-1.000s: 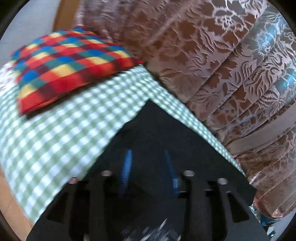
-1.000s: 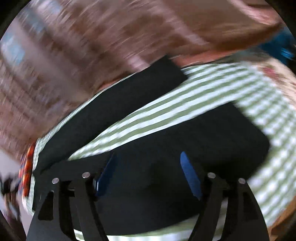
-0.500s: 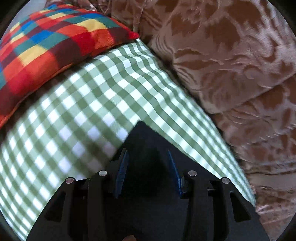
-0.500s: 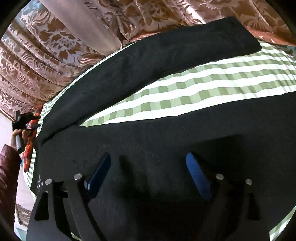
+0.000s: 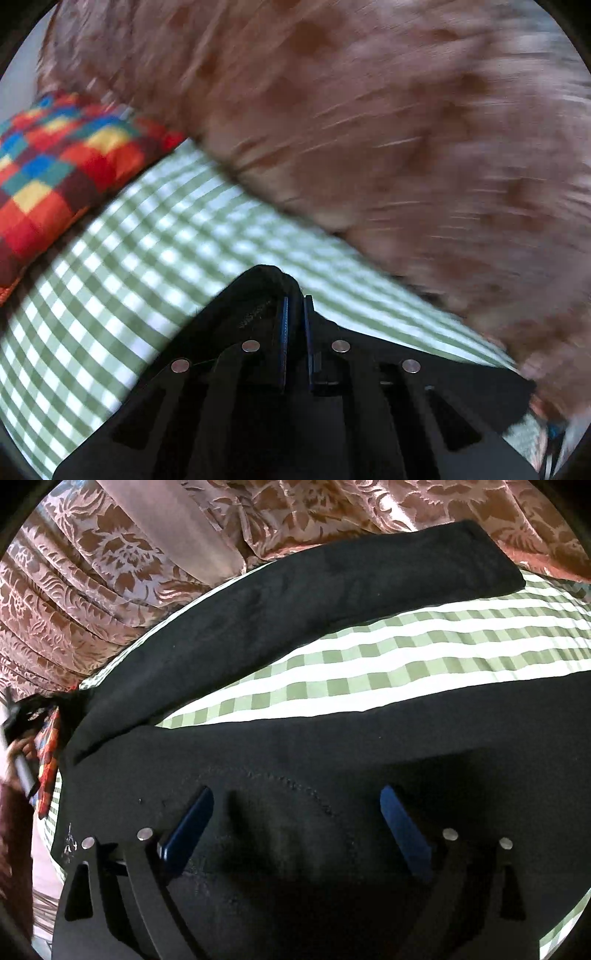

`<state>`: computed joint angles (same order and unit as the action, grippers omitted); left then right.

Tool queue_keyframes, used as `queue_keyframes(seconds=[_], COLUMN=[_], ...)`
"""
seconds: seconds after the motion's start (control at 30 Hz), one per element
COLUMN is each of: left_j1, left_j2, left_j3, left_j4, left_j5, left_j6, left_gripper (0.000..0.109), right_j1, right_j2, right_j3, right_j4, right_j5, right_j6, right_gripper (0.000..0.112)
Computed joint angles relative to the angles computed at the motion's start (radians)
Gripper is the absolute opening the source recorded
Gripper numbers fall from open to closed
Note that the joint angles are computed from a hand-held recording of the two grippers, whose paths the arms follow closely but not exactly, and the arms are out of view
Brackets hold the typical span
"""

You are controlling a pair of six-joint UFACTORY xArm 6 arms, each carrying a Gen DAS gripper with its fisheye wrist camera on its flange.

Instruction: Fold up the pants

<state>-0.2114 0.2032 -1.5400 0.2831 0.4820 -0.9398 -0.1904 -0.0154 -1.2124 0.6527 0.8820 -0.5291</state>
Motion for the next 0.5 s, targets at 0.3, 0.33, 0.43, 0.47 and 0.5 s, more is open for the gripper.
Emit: queue_keyframes(seconds=[0.3, 0.33, 0.43, 0.47, 0.5], left_j1=[-0.189, -0.206, -0.256, -0.267, -0.273], left_j2=[-0.484, -0.523, -0.63, -0.65, -0.663], left_j3=[0.537, 0.582, 0.689, 0.713, 0.735], left_j4=[0.305, 0.329, 0.415, 0.43, 0.442], left_j5=[-0.178, -0.185, -0.177, -0.179, -0.187], left_j6=[-0.19, -0.228, -0.362, -0.398, -0.431], left_gripper=[0.006, 0.006, 0.006, 0.006, 0.006], right_j1=[-0.013, -0.01, 0.006, 0.015, 0.026], right_j2=[0.024, 0.034, 0.13, 0.161, 0.205], right_j3=[-0.087, -0.107, -0.259, -0.305, -0.369], right_j4=[0.076, 0.085, 0.153, 0.167, 0.185], right_j5=[0.121, 0.137, 0.257, 0.277, 0.301], right_j6=[-0.053, -0.056, -0.031, -0.013, 0.011], right_gripper=[0.074, 0.071, 0.056, 0.054, 0.053])
